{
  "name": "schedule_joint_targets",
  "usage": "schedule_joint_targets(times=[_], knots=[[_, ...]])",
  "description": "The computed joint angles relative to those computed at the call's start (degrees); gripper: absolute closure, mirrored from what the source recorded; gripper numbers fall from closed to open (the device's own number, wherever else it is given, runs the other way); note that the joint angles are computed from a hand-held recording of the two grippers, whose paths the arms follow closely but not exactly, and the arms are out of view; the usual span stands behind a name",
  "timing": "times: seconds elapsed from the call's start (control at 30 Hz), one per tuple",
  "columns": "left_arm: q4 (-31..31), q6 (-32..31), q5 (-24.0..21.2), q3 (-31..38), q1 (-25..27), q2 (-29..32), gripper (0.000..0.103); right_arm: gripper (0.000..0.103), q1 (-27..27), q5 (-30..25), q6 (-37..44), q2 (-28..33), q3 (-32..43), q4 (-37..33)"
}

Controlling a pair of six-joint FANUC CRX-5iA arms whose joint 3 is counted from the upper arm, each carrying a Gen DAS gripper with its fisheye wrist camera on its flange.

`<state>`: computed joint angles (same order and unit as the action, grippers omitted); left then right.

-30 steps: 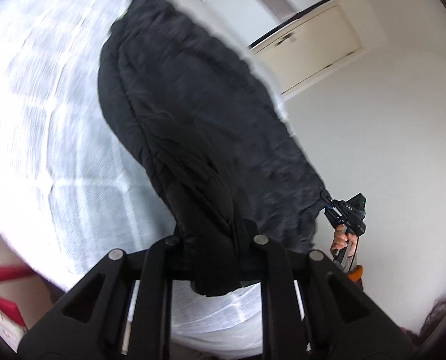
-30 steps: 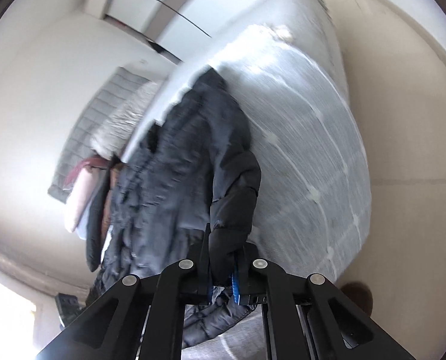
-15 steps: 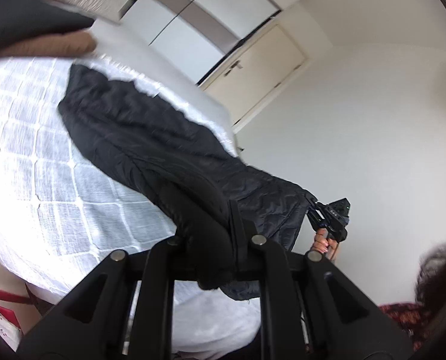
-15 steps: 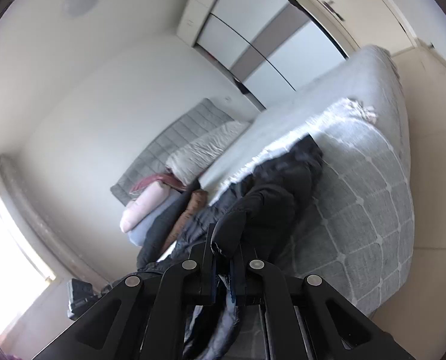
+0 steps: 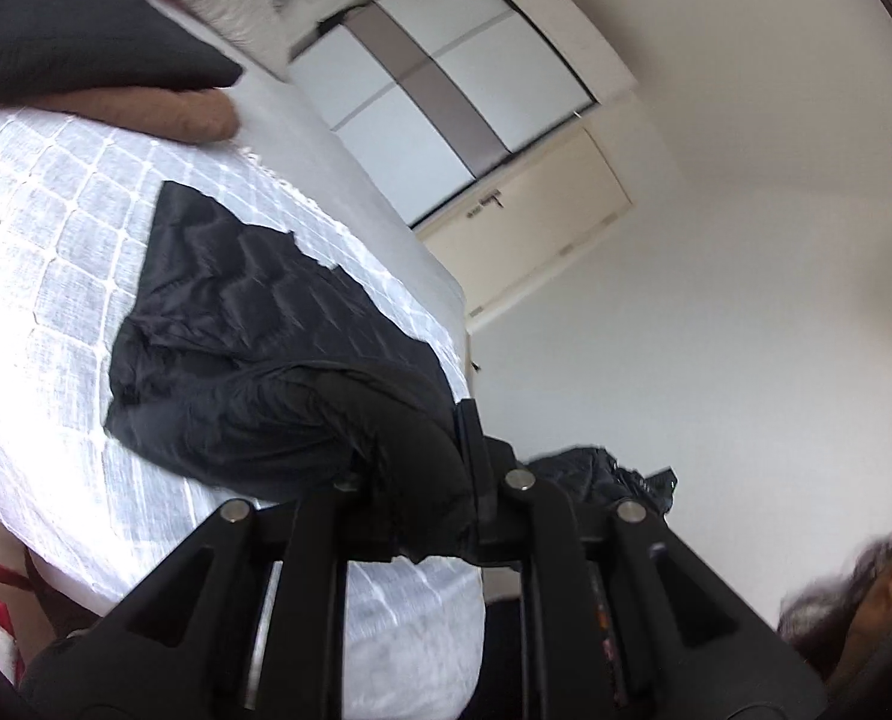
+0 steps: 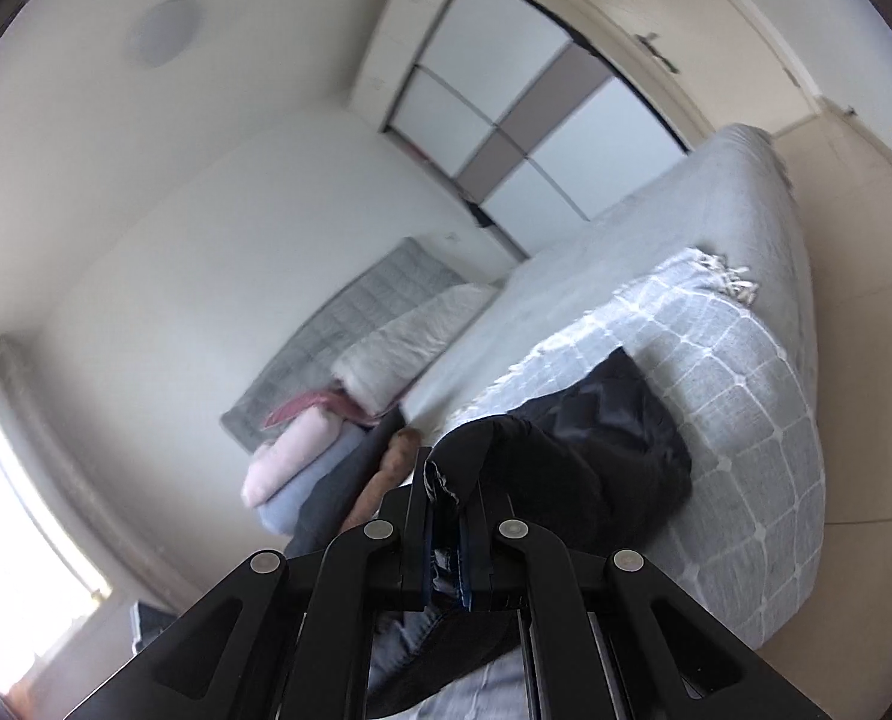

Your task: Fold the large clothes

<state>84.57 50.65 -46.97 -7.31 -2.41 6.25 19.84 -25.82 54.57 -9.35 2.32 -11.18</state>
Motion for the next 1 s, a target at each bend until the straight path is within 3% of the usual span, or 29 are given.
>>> schedule_joint_targets(times=[0.13,0.23,0.37,0.47,0.57,0.67,0.73,0.8,0.83,0.93,1.0], knots=[[-3.93,9.2,6.24,7.94,-0.87,7.06,0.079,0.098,-1.75,-2.84,-5.69,9.56,8.78,2.62],[-15.14,20.43,9.53,16.03,-0.36,12.68,0.078,0.098,-1.34,-5.29,-11.94,17.49,15.34,9.91],[-33.97,36.7,7.62,30.26,0.5,22.01,0.074,0.095,-1.69,-9.02,-13.81,25.46,21.89,13.06],[-39.54,39.2,7.9,32.78,0.42,25.66,0.072,0.094,-2.51,-11.75,-12.63,29.15,23.32,11.32],[-44.14,45.46,2.41,37.42,1.0,29.09,0.072,0.09,-3.44,-23.73,-11.58,35.28,31.81,8.67],[-44.48,44.47,2.47,38.96,0.99,29.7,0.065,0.081,-3.39,-22.06,-12.07,35.72,31.55,10.71],[-43.45,43.99,1.53,39.61,1.06,29.84,0.041,0.072,-4.12,-21.64,-11.41,35.04,31.68,8.48],[-41.85,41.96,2.77,37.95,0.87,28.48,0.026,0.051,-4.75,-18.34,-11.69,33.02,29.46,6.55],[-43.47,41.85,3.93,37.08,0.72,27.12,0.019,0.047,-4.89,-16.74,-12.28,32.06,28.38,6.5],[-48.65,39.19,7.46,34.29,0.62,23.45,0.018,0.042,-5.34,-12.79,-13.01,29.89,26.0,7.25],[-55.86,41.53,7.86,36.74,0.41,23.28,0.017,0.04,-5.12,-12.57,-14.06,29.6,25.37,10.43]])
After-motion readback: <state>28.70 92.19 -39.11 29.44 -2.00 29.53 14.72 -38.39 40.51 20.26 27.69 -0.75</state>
